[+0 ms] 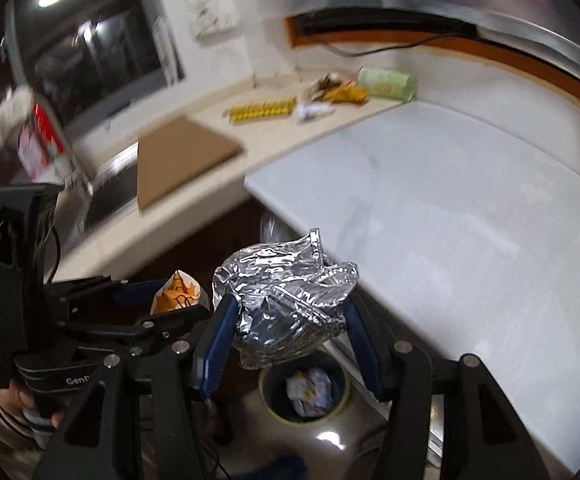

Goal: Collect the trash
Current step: 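Lower the paper cup and foil ball into the floor bin and open both tools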

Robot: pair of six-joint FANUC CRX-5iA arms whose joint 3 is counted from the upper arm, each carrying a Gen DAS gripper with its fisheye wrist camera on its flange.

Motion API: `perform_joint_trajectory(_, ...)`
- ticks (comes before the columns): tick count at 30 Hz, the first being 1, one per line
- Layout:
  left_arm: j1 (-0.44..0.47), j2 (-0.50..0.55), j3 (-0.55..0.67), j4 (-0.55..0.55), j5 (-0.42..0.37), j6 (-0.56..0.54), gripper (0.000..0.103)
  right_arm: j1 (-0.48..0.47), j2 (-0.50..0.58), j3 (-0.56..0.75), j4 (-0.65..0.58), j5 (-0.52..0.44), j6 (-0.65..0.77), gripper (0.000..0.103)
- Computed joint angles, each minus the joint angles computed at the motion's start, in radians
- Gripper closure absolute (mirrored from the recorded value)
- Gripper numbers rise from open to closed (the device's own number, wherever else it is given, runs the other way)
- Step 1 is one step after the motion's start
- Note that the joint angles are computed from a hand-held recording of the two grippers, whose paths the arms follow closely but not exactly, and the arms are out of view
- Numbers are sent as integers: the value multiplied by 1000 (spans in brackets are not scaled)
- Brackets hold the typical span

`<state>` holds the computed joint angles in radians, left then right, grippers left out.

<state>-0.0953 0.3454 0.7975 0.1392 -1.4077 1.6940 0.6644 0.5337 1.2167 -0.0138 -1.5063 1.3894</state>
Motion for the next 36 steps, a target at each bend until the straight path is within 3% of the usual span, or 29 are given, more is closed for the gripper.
perform_joint_trajectory(4,12,-53,-159,14,40,-13,51,23,-53,-164,24,38,35,48)
perform_joint_trajectory(9,38,-49,-250,51,54,-22,51,25,-21,-223,24,-5,44,48)
perform_joint_trajectory(16,60,8,-288,85,67,-44,51,3,114,-140,-3,-94,10,48)
perform_joint_trajectory(28,80,129,-260,93,38,-67,51,-13,283,-36,-26,-147,8,47)
perform_joint_trajectory(33,84,175,-224,89,10,-67,50,-39,373,94,-81,-216,-13,47)
perform_joint_trajectory(35,87,191,-210,91,-9,-69,48,-50,403,138,-104,-238,-28,47)
perform_joint_trajectory(36,89,206,-195,95,-30,-71,42,-55,416,161,-118,-255,-37,47)
